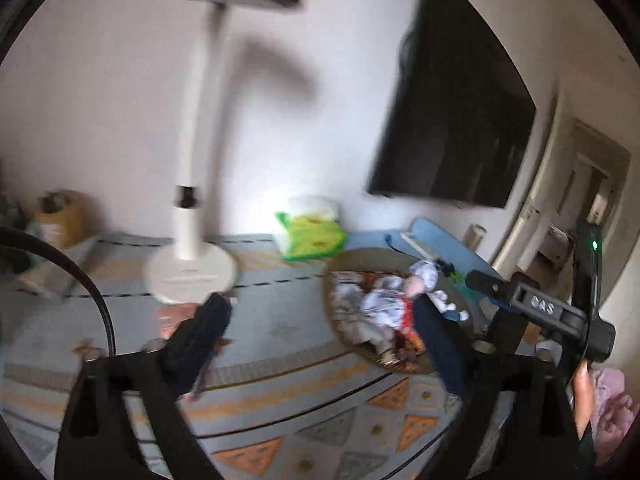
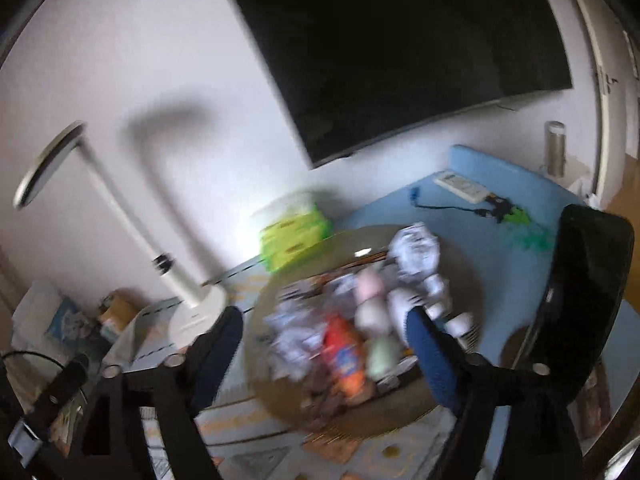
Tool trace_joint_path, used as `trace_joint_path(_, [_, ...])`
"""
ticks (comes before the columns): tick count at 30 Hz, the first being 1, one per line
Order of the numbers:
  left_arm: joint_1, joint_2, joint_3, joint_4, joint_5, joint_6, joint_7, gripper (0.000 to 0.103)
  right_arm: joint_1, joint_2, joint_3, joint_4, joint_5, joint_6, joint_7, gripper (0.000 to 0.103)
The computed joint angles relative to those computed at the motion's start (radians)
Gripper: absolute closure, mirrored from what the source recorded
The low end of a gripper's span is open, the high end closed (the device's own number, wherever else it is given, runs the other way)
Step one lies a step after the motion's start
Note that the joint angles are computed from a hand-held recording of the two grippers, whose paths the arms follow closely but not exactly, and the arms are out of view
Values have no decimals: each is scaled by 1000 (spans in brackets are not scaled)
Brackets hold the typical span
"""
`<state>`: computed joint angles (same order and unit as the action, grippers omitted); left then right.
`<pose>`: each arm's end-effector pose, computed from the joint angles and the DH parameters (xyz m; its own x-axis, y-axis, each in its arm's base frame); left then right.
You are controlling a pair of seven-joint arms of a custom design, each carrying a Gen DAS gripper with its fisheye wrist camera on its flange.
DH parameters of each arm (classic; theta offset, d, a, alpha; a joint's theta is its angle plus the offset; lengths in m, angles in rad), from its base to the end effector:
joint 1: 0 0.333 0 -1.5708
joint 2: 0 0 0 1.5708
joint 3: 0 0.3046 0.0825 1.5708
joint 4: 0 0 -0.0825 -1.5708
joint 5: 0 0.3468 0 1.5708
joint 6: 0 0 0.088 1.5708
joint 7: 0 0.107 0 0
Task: Organize objects
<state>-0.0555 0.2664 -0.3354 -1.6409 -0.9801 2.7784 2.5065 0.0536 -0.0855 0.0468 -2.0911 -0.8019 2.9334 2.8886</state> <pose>0.6182 -0.1865 0.5535 -0.5781 -0.7791 0.2426 -0.5054 0.1084 -0.8561 0.5283 0.1003 0.5606 -0.2956 -0.8903 -0.3465 -0.4592 0.4505 -0.7656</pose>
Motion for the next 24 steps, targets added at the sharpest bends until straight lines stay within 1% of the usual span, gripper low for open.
trace_joint_path(1, [25, -24, -5, -37, -53, 18, 46, 0, 5, -1, 16, -1, -36, -3, 28, 13])
trace_joint_path(2, [27, -36, 11, -62, -54, 44, 42, 0, 16, 5, 30, 0, -59, -4, 39, 10])
trace_joint_path(3, [17, -39, 33, -84, -18, 73, 4, 0, 34, 17, 40, 2, -64, -7, 32, 8])
trace_joint_path(4, [8, -36, 57, -105, 35, 96, -50, 0, 57, 38, 47, 5, -50, -5, 6, 7])
trace_joint_path(5, [7, -25, 79, -123, 85, 109, -103, 0, 83, 64, 49, 10, -9, -1, -47, 7])
trace_joint_path(7, [6, 7, 111, -147, 182, 139, -200, 0, 125, 113, 43, 25, 54, 6, -128, 7])
trace_joint_path(8, [-9, 29, 142, -155, 253, 161, -273, 0, 145, 147, 41, 41, 65, 9, -156, 7])
trace_joint_path(9, [-30, 59, 182, -158, 327, 181, -348, 0, 165, 180, 33, 62, 46, 7, -163, 7])
trace_joint_path(11, [-48, 105, 222, -154, 412, 204, -435, 0, 210, 238, 6, 105, -19, -18, -154, 7])
trace_joint_path(12, [-53, 133, 238, -142, 447, 202, -472, 0, 234, 267, -10, 129, -46, -43, -150, 7])
trace_joint_path(13, [-45, 158, 240, -120, 469, 172, -497, 1, 254, 288, -24, 147, -59, -65, -148, 7])
trace_joint_path(14, [-22, 166, 217, -113, 469, 156, -497, 1, 274, 306, -40, 159, -73, -79, -140, 7])
trace_joint_path(15, [13, 180, 180, -99, 455, 141, -483, 1, 288, 318, -56, 161, -75, -83, -133, 7])
trace_joint_path(16, [45, 191, 141, -95, 440, 149, -465, 1, 287, 328, -54, 165, -25, -88, -168, 7])
trace_joint_path(17, [68, 190, 112, -109, 435, 168, -452, 1, 291, 331, -62, 163, -4, -78, -181, 7])
trace_joint_path(18, [69, 193, 109, -116, 452, 181, -469, 1, 308, 328, -87, 157, -22, -63, -152, 7])
trace_joint_path(19, [55, 192, 128, -114, 489, 162, -507, 1, 316, 327, -98, 153, -21, -60, -142, 7])
trace_joint_path(20, [59, 188, 122, -121, 509, 161, -517, 1, 313, 330, -97, 151, 9, -62, -156, 7])
trace_joint_path(22, [88, 179, 86, -140, 525, 178, -509, 1, 306, 341, -87, 157, 79, -72, -210, 7])
trace_joint_path(24, [119, 183, 56, -137, 539, 162, -515, 1, 306, 347, -83, 167, 136, -96, -257, 7])
